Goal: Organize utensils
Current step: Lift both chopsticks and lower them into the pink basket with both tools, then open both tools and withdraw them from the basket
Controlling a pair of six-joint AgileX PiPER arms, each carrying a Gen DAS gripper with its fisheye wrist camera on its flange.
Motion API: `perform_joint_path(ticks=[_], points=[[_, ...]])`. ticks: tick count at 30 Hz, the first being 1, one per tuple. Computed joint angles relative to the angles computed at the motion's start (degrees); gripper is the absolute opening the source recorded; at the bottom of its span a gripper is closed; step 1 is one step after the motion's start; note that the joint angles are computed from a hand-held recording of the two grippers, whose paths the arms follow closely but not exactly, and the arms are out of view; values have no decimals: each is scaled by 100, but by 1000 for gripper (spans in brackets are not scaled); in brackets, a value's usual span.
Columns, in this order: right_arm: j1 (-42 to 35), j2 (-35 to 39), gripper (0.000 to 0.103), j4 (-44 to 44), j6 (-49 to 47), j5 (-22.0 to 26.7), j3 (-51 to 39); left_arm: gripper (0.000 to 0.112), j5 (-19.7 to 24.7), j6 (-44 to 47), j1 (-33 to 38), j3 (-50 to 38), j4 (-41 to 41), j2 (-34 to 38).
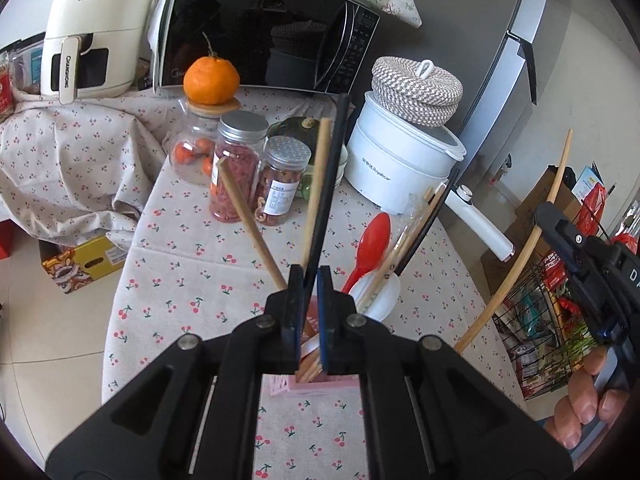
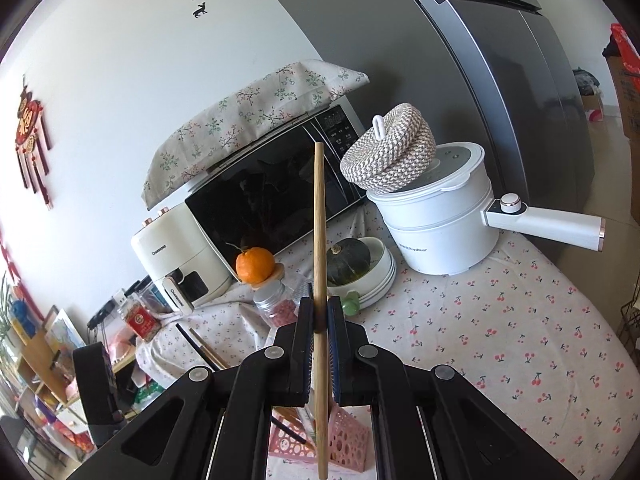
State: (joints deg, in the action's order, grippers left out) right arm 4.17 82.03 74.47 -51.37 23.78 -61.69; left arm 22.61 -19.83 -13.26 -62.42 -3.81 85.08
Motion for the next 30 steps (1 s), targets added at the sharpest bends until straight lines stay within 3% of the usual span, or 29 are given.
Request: perform_joint_path(ticks=[8, 13, 17, 19, 23, 25, 30], points=[[541, 352, 7, 445, -293, -782, -154, 8, -72, 309, 20, 30, -238, 42], [760, 525, 7, 563, -481, -1102, -206, 36, -60, 406, 78, 55, -446, -115], [825, 668, 7, 324, -313, -1109, -199, 50, -18, 239, 22, 131, -219, -303], [789, 710, 10, -197, 153, -932, -235, 56, -7, 181, -4, 197, -148, -401], [438, 640, 14, -734, 571, -103, -336, 70, 90, 13, -1, 305, 9, -554], [219, 494, 23, -814, 570, 244, -292, 79, 161, -225, -37, 364, 205, -637], [-590, 101, 47, -1107, 669, 1335, -193, 87, 523, -752, -311, 471, 680, -821]])
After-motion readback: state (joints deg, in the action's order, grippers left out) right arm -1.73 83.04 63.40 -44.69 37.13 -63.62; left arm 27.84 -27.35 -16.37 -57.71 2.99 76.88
